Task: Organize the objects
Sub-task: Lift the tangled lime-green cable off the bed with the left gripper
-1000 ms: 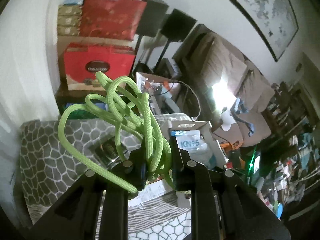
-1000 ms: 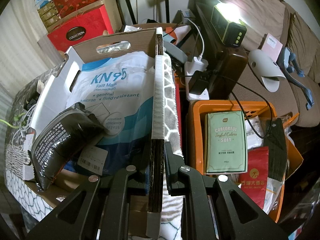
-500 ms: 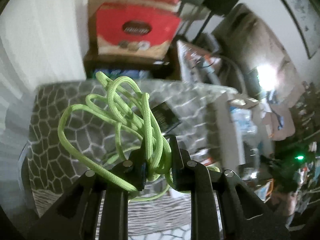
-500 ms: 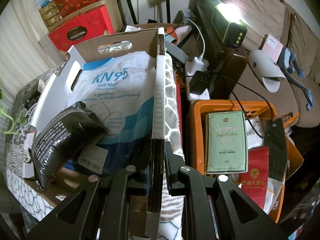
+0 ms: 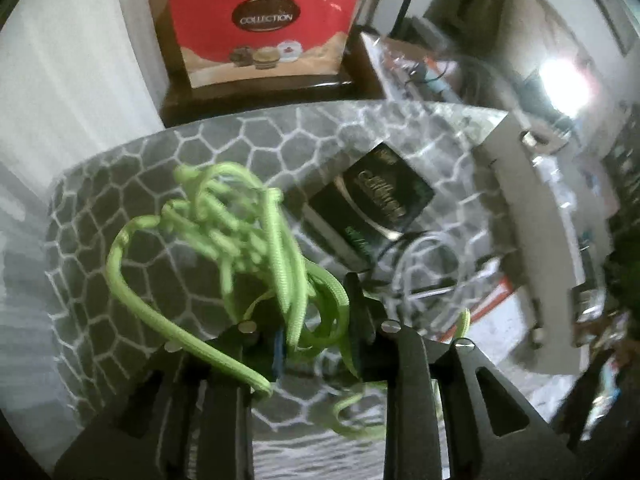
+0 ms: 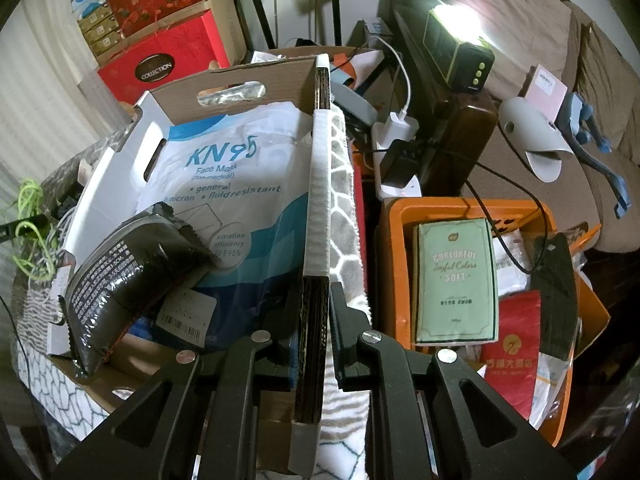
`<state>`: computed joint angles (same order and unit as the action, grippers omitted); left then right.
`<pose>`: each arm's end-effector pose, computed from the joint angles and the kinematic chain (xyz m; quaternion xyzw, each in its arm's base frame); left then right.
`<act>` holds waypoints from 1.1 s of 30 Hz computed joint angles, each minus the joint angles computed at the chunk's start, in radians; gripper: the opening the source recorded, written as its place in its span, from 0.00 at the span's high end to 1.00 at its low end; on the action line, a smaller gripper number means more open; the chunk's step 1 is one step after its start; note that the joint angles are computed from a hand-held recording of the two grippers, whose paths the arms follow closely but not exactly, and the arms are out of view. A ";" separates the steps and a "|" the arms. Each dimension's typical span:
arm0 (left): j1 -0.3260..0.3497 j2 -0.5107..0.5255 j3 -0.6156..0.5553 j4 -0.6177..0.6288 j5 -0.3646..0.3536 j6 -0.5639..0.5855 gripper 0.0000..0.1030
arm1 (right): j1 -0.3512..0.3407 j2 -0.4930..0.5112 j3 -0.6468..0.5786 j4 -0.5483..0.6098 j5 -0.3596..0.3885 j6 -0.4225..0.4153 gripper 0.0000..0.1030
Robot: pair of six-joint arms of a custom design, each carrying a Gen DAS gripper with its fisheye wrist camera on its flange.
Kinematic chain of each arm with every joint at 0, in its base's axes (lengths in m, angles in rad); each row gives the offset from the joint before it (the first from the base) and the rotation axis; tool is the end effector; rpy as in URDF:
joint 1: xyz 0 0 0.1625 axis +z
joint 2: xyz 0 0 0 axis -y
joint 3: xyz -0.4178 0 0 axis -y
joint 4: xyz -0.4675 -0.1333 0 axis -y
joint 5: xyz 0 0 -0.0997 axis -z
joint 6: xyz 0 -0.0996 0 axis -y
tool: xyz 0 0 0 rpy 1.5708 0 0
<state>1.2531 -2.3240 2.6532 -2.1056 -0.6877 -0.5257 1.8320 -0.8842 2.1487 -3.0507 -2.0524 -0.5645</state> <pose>0.1163 -0.3194 0.2746 -0.1370 0.8899 -0.2586 0.3499 0.2190 -0.4819 -0.0250 0.3639 -0.8947 0.0674 0.2501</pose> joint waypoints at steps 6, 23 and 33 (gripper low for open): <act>0.032 0.047 -0.007 -0.027 -0.012 0.063 0.66 | 0.000 -0.002 0.001 0.001 0.000 0.001 0.89; -0.023 0.023 0.020 0.052 0.047 0.068 0.89 | 0.002 0.000 0.003 -0.005 -0.004 -0.001 0.89; -0.145 -0.357 0.044 0.189 0.015 -0.050 0.91 | 0.004 0.002 0.003 -0.007 -0.006 0.001 0.89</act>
<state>1.1077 -2.6814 2.6970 -1.9168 -0.6723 -0.5757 1.8363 -0.8821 2.1521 -3.0573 -2.0581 -0.5637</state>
